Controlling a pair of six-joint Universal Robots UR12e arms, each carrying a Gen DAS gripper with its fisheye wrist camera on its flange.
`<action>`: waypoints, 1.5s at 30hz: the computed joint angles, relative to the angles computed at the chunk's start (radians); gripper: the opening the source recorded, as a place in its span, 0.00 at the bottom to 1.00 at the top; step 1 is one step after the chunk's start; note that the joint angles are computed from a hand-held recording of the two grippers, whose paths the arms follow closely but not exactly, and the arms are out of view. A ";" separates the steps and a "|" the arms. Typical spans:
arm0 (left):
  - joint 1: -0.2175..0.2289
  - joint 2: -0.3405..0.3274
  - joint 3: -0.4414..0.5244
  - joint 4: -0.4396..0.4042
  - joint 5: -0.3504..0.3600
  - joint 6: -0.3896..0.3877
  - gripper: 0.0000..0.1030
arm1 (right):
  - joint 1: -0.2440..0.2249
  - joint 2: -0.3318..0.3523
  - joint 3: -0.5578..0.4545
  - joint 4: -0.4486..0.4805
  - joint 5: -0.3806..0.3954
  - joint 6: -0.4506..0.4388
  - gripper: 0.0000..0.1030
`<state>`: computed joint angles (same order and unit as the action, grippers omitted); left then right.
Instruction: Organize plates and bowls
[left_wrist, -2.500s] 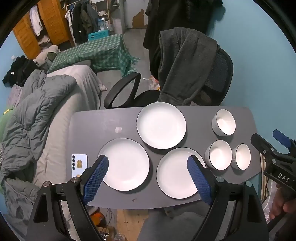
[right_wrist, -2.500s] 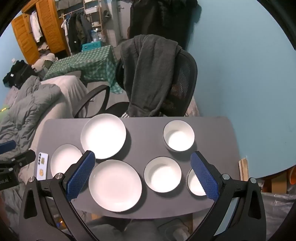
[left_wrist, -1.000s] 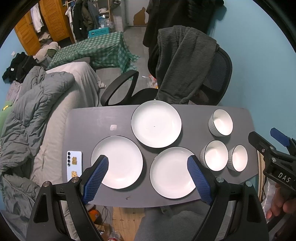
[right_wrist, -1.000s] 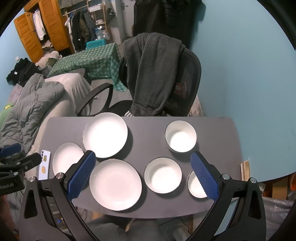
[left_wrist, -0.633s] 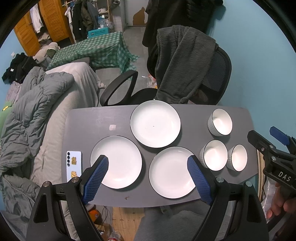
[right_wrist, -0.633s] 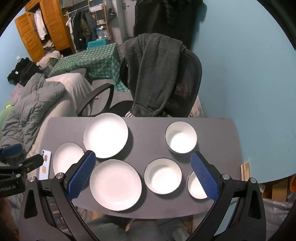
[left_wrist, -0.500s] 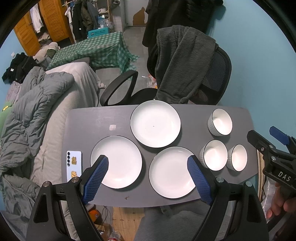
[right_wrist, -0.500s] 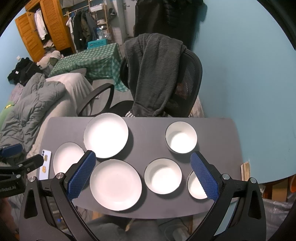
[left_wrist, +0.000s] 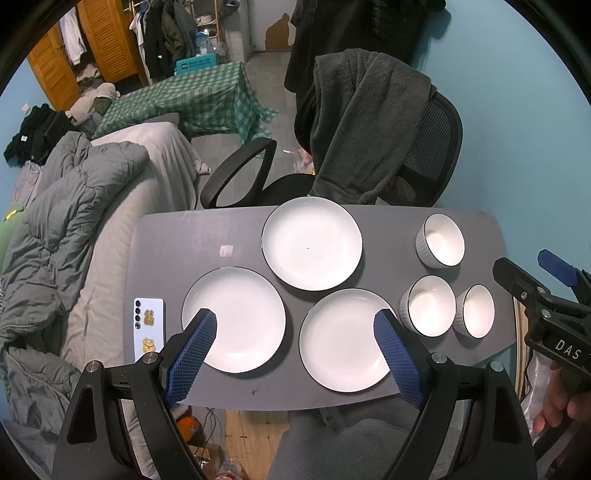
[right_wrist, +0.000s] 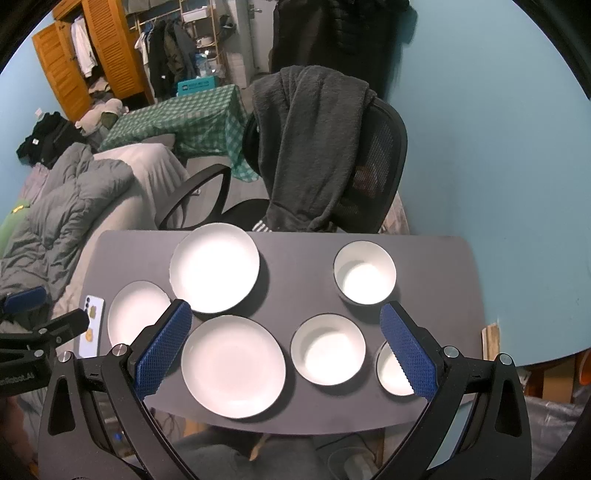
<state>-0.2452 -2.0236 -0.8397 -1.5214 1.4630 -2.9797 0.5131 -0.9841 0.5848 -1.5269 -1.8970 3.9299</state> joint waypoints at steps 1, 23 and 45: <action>0.000 0.001 -0.002 0.001 0.000 0.000 0.86 | 0.001 0.002 -0.003 0.003 0.001 0.001 0.98; 0.024 0.026 -0.094 0.035 0.018 0.094 0.86 | -0.006 -0.034 0.085 -0.022 0.033 0.006 0.98; 0.020 0.031 -0.252 0.035 -0.005 0.259 0.86 | 0.008 -0.162 0.449 -0.201 0.195 0.131 0.94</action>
